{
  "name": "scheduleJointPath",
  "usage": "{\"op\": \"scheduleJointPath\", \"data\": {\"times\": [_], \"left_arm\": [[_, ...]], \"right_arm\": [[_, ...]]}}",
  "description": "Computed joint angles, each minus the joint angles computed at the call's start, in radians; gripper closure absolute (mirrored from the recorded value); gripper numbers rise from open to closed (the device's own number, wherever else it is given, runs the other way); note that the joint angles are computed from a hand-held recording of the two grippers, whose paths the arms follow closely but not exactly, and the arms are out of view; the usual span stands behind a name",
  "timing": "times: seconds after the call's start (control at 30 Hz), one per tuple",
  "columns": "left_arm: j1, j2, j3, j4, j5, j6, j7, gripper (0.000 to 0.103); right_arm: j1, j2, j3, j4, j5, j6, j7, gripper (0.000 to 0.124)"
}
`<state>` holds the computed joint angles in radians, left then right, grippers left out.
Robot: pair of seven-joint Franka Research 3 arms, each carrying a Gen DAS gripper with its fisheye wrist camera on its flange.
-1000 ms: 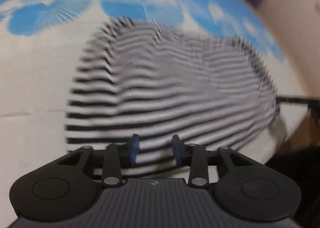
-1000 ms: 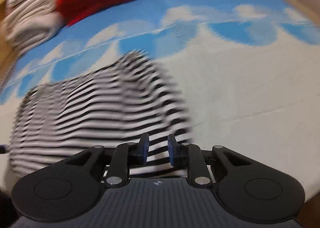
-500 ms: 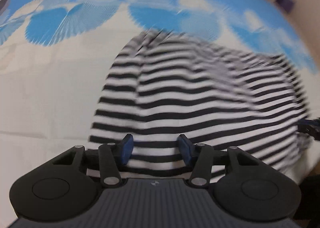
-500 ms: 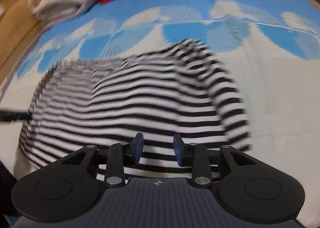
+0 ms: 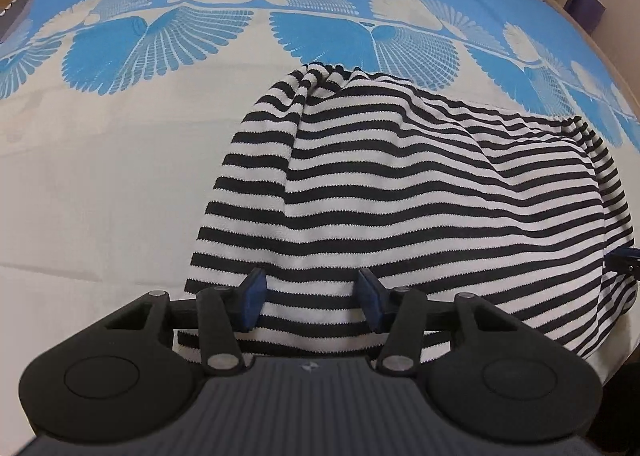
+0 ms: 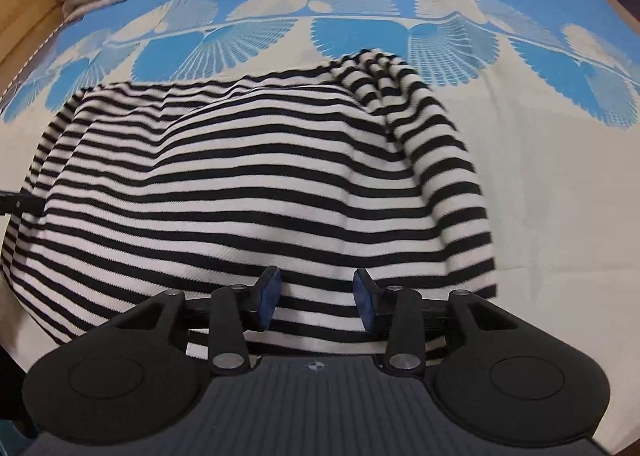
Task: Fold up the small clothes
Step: 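Release the sweater with both tools and lift them above the bundle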
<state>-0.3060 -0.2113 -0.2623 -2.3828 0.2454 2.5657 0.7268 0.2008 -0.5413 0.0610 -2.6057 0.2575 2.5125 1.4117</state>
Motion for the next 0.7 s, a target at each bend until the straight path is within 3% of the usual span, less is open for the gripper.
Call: {"op": "scheduleJointPath", "data": {"times": [0.27, 0.37, 0.47, 0.7], "left_arm": [[0.007, -0.08, -0.012, -0.053, 0.031, 0.026, -0.072, 0.048], [0.005, -0.164, -0.009, -0.092, 0.011, 0.02, -0.122, 0.059], [-0.008, -0.265, 0.001, -0.157, -0.055, 0.044, -0.211, 0.067], [-0.074, -0.4, 0.015, -0.358, -0.194, 0.147, -0.403, 0.066]], "right_arm": [[-0.032, -0.078, -0.007, -0.035, -0.003, 0.024, 0.041, 0.082], [-0.073, -0.144, 0.005, -0.045, -0.015, 0.031, 0.1, 0.082], [-0.116, -0.218, 0.02, -0.06, -0.031, 0.025, 0.17, 0.082], [-0.137, -0.325, -0.018, -0.147, -0.007, 0.005, 0.258, 0.082]]}}
